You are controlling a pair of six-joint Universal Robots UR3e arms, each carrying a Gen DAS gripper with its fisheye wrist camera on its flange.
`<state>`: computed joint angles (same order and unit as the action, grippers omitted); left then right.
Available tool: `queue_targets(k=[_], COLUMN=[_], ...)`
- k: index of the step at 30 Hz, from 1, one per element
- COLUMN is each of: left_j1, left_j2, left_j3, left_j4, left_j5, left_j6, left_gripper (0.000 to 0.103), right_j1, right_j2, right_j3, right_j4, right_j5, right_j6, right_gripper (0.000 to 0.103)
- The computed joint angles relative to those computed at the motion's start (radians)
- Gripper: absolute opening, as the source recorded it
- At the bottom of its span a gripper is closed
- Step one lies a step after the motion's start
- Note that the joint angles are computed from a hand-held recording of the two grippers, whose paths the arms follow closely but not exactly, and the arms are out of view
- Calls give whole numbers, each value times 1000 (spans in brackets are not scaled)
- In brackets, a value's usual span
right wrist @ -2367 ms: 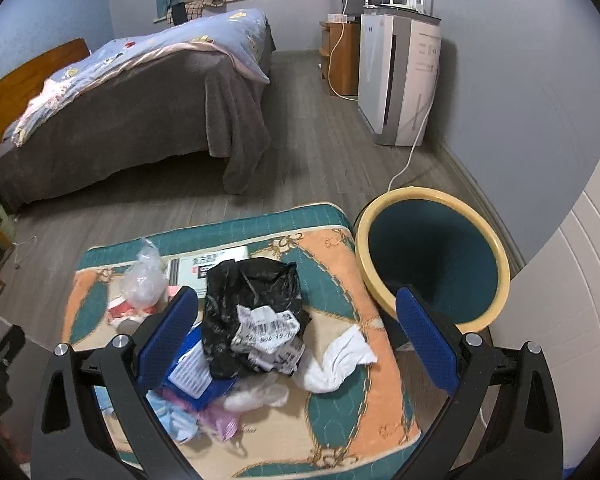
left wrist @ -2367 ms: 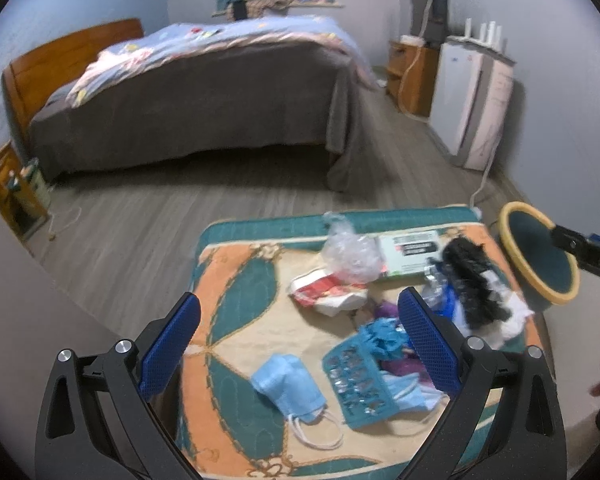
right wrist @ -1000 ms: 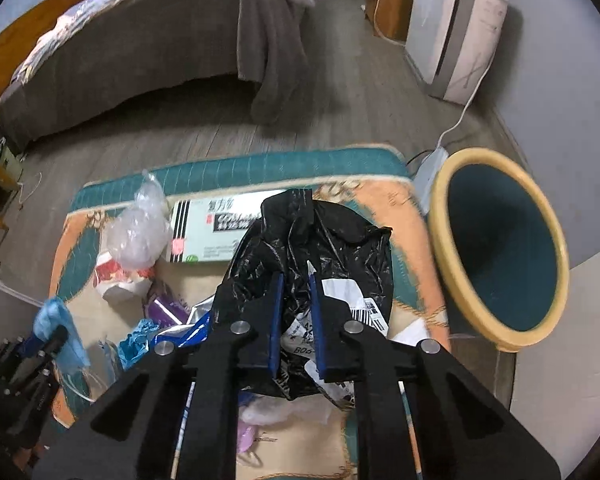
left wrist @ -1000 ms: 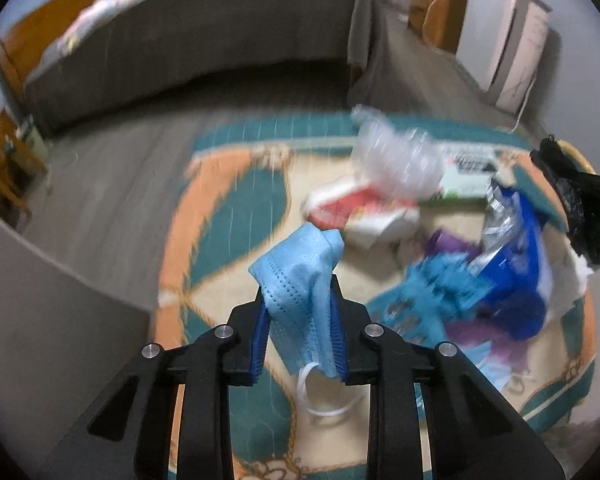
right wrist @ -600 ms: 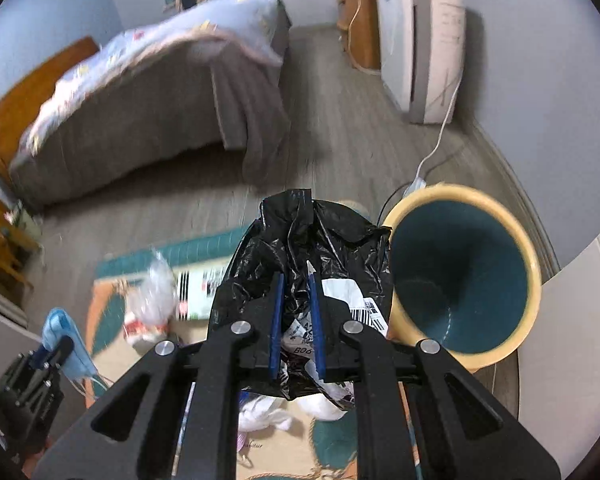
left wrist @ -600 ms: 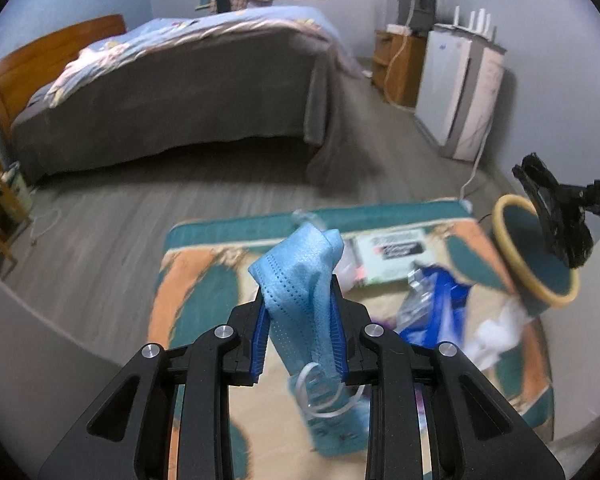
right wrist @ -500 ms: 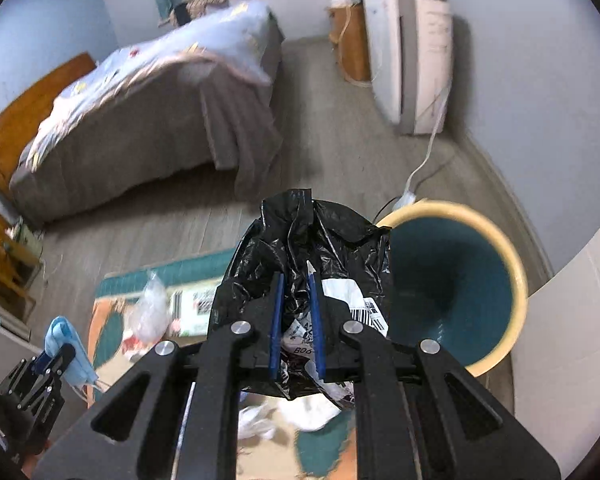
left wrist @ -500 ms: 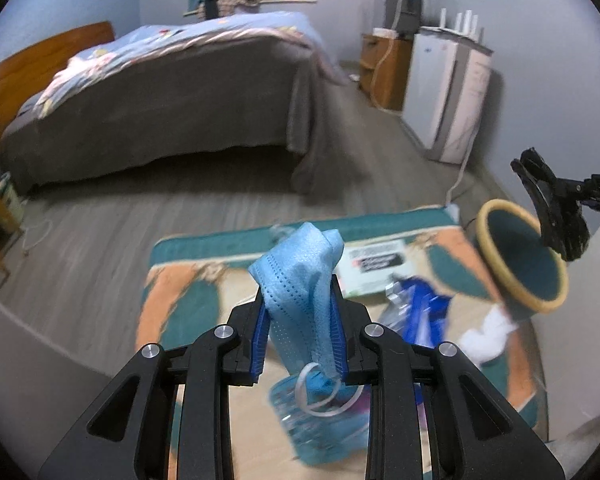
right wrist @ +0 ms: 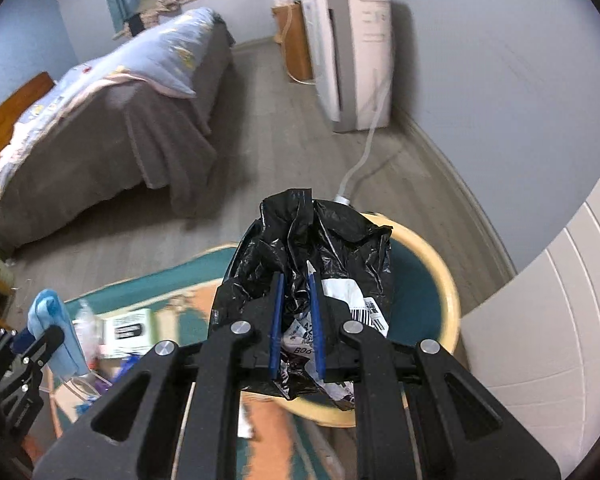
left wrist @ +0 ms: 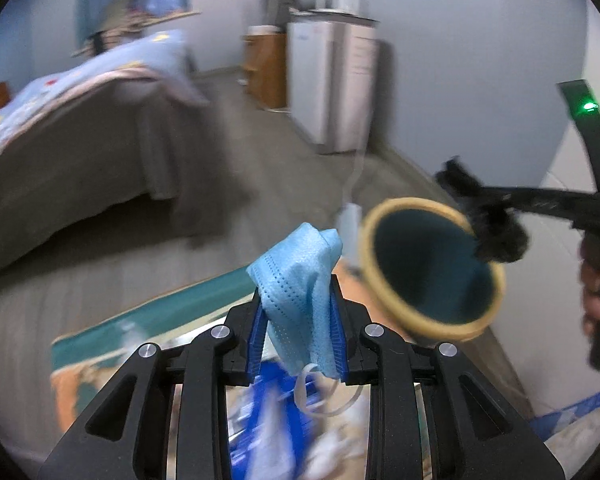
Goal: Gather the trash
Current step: 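Drop the black bag into the wastebasket with the right tool while the left tool drops the mask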
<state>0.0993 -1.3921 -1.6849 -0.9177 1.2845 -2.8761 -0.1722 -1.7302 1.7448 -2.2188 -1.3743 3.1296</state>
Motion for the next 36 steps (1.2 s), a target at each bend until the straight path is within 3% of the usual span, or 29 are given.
queue_targets(k=[11, 19, 22, 25, 27, 31, 36], left_j1=[-253, -292, -283, -263, -247, -212, -130], left_j2=[-388, -489, -474, -443, -428, -337, -213], left_j3=[295, 341, 314, 270, 260, 181, 84], left_j4=[45, 126, 144, 169, 169, 183, 168], left_j5=[9, 27, 21, 3, -1, 23, 32], left_j6=[-91, -144, -147, -161, -159, -141, -133], left_gripper=[29, 60, 69, 77, 79, 91, 94], right_j1=[-100, -121, -122, -131, -131, -96, -61], right_j2=[92, 74, 77, 72, 70, 73, 68], right_j3=[36, 50, 49, 53, 51, 37, 17], right_j4=[0, 6, 7, 3, 6, -11, -22], right_j5=[-17, -14, -17, -19, -13, -40, -43], right_j6=[-9, 9, 8, 24, 38, 50, 70], right_gripper=[12, 15, 24, 42, 48, 72, 95])
